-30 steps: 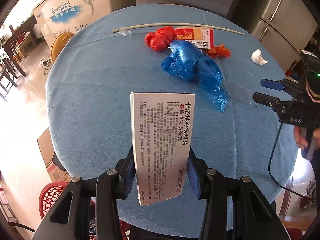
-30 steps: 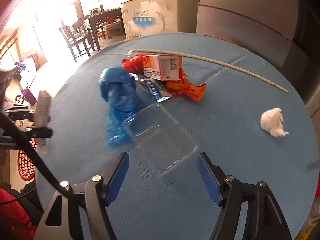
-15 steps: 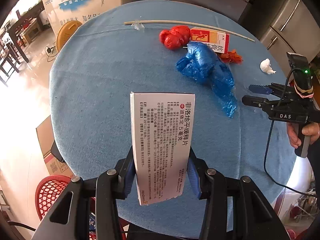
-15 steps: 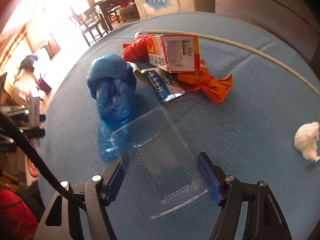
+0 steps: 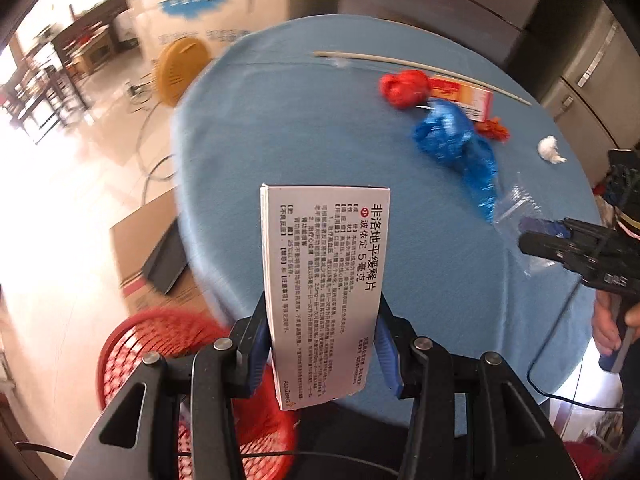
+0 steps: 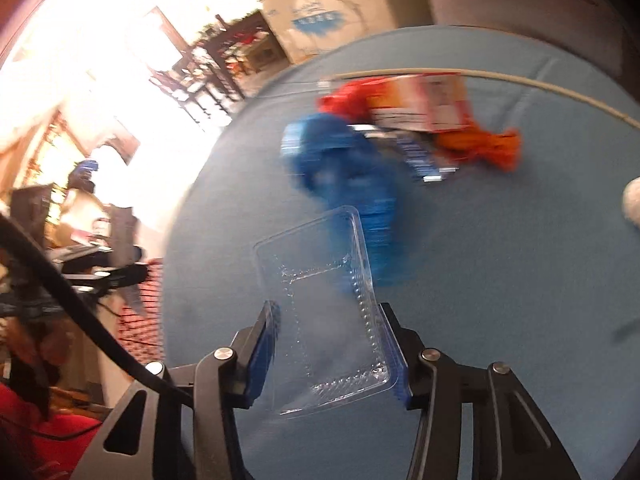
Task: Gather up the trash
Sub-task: 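Carry both items to the red basket and open the right tool to drop the tray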
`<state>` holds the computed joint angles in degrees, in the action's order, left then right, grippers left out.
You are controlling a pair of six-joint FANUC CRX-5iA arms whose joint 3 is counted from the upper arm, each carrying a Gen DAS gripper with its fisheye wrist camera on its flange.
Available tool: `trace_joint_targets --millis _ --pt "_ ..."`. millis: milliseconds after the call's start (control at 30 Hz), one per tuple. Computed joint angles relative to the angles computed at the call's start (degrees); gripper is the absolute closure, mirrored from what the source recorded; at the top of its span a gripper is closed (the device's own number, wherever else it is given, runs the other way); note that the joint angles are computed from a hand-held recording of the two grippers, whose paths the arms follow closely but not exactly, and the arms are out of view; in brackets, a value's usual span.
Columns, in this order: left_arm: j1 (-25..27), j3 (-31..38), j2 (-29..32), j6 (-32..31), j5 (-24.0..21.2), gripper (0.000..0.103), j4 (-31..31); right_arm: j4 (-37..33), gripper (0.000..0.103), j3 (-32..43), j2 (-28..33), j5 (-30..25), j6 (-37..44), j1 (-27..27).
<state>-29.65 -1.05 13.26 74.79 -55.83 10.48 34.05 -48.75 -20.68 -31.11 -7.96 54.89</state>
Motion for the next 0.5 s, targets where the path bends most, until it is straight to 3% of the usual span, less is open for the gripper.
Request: trace_joint_targets --millis 100,267,433,500 --pt "2.81 -3.11 -3.09 2.18 0.11 0.055 -1.09 3.09 0.051 1.56 2.94 5.89 -1.0 -0.24" --pt "5.9 -7.11 -8.09 7.79 1.07 0.055 -6.02 3.31 0.051 8.65 11.58 13.88 5.27 -1.4" --pt "7.74 -8.59 -10.82 11.32 1.32 0.055 -10.4 -0.5 0.051 14.99 18.01 18.42 11.99 -2.07" --pt "8.21 -8.78 -11.29 12.82 1.23 0.055 -11.85 1.06 0.051 15.94 18.99 19.45 10.49 -1.55"
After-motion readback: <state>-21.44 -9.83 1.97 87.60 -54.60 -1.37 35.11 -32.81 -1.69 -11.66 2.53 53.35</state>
